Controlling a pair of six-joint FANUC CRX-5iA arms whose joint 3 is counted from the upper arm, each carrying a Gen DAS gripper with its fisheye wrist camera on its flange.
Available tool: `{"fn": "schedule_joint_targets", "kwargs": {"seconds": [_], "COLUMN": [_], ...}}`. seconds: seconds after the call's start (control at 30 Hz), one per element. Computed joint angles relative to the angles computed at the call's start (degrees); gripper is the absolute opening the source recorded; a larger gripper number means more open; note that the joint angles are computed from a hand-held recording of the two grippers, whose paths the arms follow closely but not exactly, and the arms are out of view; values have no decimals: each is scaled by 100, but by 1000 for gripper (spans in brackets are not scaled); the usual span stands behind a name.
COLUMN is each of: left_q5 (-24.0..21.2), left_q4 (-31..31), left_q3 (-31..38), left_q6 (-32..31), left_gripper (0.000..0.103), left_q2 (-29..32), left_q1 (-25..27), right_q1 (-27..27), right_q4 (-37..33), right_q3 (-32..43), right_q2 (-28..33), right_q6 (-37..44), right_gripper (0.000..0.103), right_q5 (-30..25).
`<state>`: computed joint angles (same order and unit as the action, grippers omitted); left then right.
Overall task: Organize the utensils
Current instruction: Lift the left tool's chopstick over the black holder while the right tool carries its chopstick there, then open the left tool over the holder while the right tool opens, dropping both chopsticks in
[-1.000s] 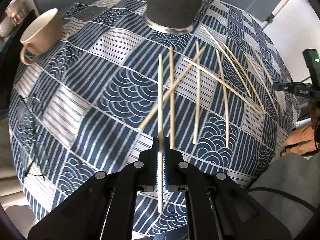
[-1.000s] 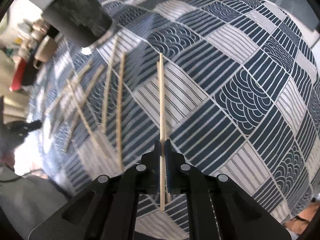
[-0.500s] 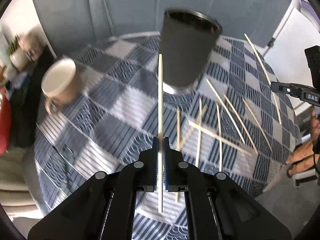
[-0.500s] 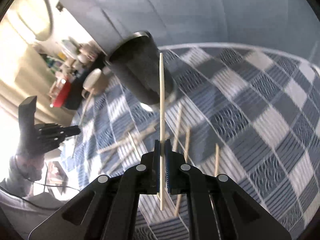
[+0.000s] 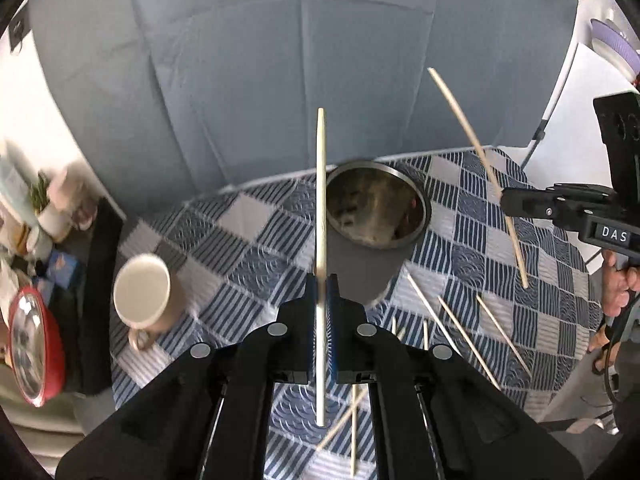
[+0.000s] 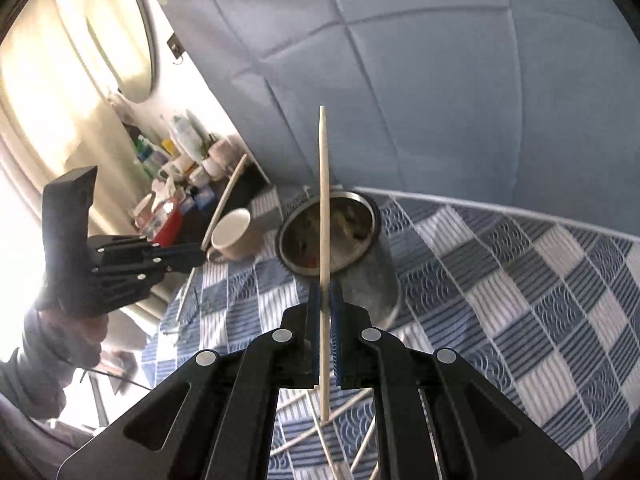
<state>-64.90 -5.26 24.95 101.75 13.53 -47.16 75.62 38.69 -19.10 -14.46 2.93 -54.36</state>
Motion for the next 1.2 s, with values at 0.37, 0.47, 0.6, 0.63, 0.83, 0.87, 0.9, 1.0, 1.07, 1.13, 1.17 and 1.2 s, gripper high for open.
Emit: {"fn": "schedule_joint_targets", "kwargs": {"seconds": [0.37,0.47,0.6,0.63,0.83,0.87,0.9,1.0,1.07,1.13,1.17,1.2], "left_q5": [37,93,268,329,732,793,845,1114,1292,1388,1469,1558], "left_q4": [597,755,973,1041,1411,1394,1387,1614,1606,1702,1696,1705], "left_q3": [998,1193,1287,1306,1199,1195,1173,996,903,817,741,650], "left_q6": [-170,-196,-190,-201,-336,-311,-297,-324,-324,-364,-348,-384], "left_gripper": [5,5,5,5,5,5,5,5,5,5,5,5], "left_q2": [850,1059,1229,1278,1410,1428,1430,1450,1441,1451,1428,1397], "left_q1": [320,354,411,427,504,503,504,549,535,540,529,517], "right_q1": [-793,-938,-1155,-1205,-1450,-1481,-1503,-1534,-1528,-1526,-1509,-1502], "right_q4": [-463,-521,-381,-344,-50,-88,-128,-282,-274,-368,-344,-346], "right_q3": [551,549,439,412,128,104,89,51,7,2,-2,-6], "right_q2": [529,580,648,674,756,775,793,827,823,822,825,824], "right_q6": [917,966,824,788,453,467,477,540,515,577,575,586], "right_gripper": [5,5,5,5,5,5,5,5,5,5,5,5], "right_q5": [777,897,1208,1282,1793,1853,1886,1927,1927,1945,1913,1897]}}
